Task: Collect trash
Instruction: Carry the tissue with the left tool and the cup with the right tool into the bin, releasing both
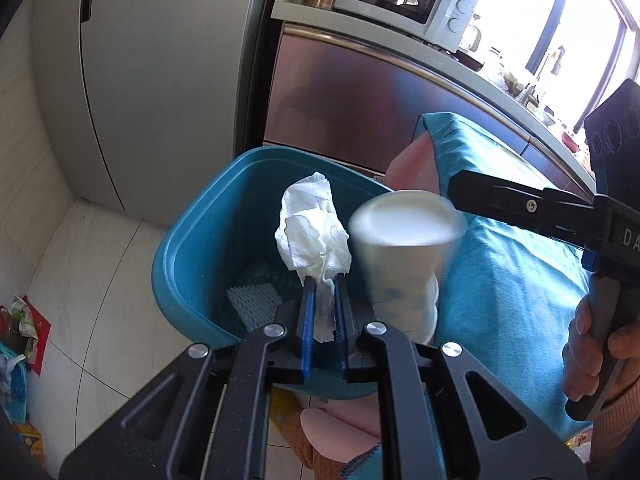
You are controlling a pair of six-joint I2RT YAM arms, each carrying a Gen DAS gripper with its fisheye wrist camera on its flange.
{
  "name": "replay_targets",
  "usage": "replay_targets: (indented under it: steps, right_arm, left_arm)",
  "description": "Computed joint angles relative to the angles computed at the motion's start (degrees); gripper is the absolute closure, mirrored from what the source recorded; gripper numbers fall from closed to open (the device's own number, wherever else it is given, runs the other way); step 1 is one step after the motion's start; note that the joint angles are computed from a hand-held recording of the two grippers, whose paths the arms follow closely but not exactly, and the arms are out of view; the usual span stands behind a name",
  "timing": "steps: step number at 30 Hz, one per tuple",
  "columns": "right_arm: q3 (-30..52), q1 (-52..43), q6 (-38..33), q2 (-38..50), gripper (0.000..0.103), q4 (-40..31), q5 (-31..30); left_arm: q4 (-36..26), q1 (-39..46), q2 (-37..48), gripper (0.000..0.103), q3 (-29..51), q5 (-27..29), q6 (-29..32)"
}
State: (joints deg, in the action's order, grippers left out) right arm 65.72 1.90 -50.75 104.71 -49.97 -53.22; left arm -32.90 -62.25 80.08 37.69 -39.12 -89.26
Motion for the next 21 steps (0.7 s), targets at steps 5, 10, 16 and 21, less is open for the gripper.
replay_targets:
  steps: [5, 10, 16, 21]
  right_arm:
    - [-0.1, 2.3, 2.9, 0.5, 0.059, 1.9, 1.2]
    - [-0.2, 1.0, 2.8, 0.9, 0.059, 1.9, 1.0]
    - [0.8, -0.8, 1.0, 1.7, 0.055, -0.2, 0.6]
    - [2.1, -6.0, -6.3, 1.4, 0.051, -6.4, -0.4]
  left_arm:
    - [2.6, 1.5, 1.0, 0.092, -2.0, 1.8, -0.5]
    - [4.8, 3.9, 1.9, 0.087, -3.6, 3.9, 0.1]
    - [7.0, 5.4, 3.7, 0.072, -4.2, 4.7, 1.0]
    - [3.0, 1.8, 4.4, 0.061, -1.8, 0.5, -2.7]
